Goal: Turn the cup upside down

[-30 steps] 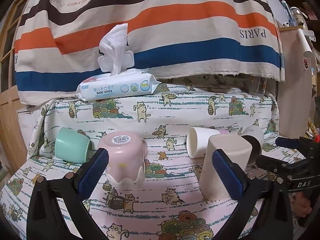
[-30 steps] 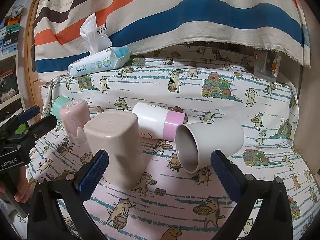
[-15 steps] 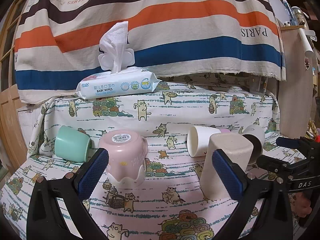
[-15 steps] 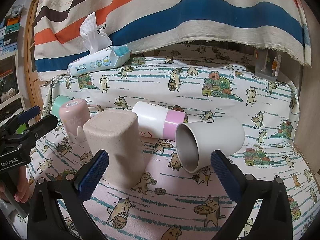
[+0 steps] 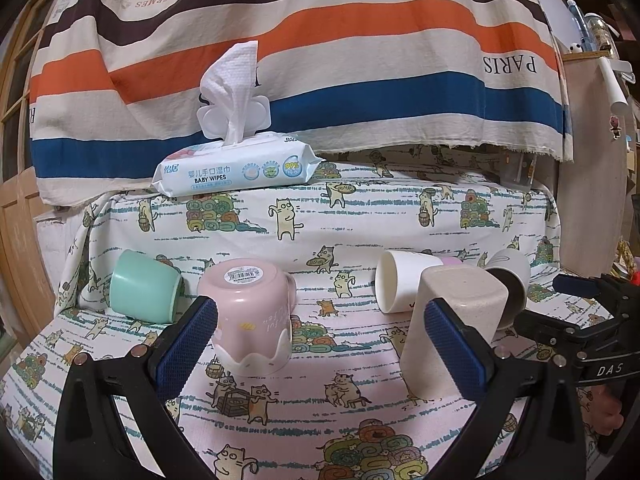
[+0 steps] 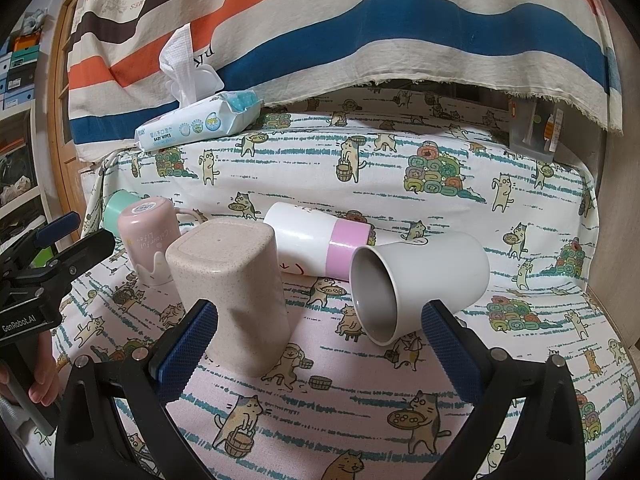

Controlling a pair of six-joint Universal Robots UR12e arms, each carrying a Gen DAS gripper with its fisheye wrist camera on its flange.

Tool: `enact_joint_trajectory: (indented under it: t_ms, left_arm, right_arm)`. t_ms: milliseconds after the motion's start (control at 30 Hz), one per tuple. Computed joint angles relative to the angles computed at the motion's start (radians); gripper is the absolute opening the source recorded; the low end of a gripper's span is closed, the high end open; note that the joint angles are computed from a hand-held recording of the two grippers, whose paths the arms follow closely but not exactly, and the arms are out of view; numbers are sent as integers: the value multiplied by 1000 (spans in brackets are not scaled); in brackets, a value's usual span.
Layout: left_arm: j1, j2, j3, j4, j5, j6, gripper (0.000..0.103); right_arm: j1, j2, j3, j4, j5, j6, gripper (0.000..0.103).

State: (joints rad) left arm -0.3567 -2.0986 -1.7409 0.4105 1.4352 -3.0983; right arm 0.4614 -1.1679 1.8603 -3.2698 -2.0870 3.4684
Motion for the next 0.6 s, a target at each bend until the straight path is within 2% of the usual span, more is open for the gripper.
enact_joint_trajectory:
  t_ms: [600]
  left_arm:
    - [0, 0, -1, -2, 2, 1, 103]
  right_arm:
    - [-1, 0, 0, 1, 1, 0, 103]
